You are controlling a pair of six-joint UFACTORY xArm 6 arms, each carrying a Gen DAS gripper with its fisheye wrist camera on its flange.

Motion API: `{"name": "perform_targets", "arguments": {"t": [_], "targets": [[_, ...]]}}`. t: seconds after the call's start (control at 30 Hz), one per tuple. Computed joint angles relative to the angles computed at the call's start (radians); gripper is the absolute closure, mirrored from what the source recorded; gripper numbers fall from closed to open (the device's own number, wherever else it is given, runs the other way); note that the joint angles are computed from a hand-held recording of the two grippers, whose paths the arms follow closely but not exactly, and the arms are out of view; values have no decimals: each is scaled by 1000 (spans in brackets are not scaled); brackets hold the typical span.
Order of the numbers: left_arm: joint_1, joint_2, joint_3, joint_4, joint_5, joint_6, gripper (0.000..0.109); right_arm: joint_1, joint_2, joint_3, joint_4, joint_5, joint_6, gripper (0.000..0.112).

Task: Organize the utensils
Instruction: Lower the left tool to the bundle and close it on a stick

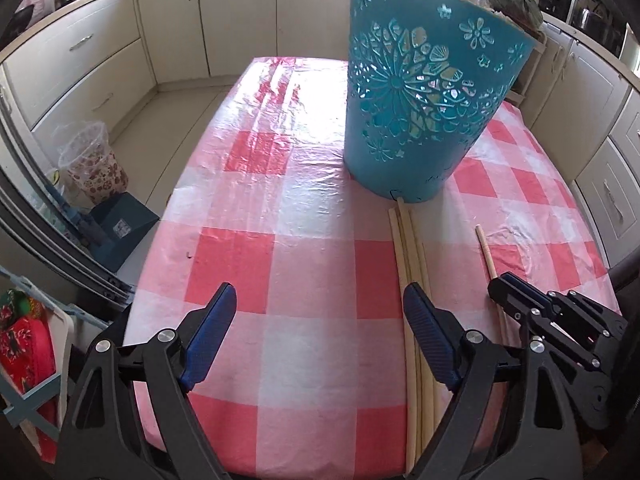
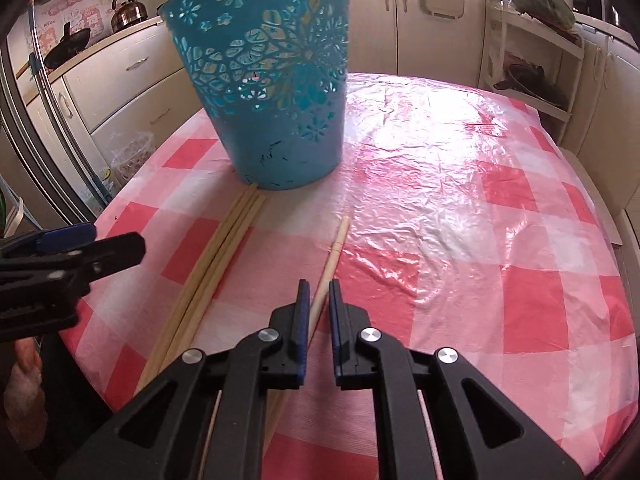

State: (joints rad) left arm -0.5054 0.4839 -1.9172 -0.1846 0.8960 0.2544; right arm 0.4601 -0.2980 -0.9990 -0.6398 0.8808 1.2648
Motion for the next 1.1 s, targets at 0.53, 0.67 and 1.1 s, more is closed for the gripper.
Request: {"name": "perform_targets", "arguments": {"t": [0.53,0.67,1.1], "targets": [[-41,138,-167,115,64,-62,27,-31,-26,48,-10,-89,12,104],[-37,161,-206,115,79,-61,27,-37,-30,53,-6,-100,11,104],[-53,242,-328,76,74,-1,77,-55,-1,21,13,-91,-12,104]]}}
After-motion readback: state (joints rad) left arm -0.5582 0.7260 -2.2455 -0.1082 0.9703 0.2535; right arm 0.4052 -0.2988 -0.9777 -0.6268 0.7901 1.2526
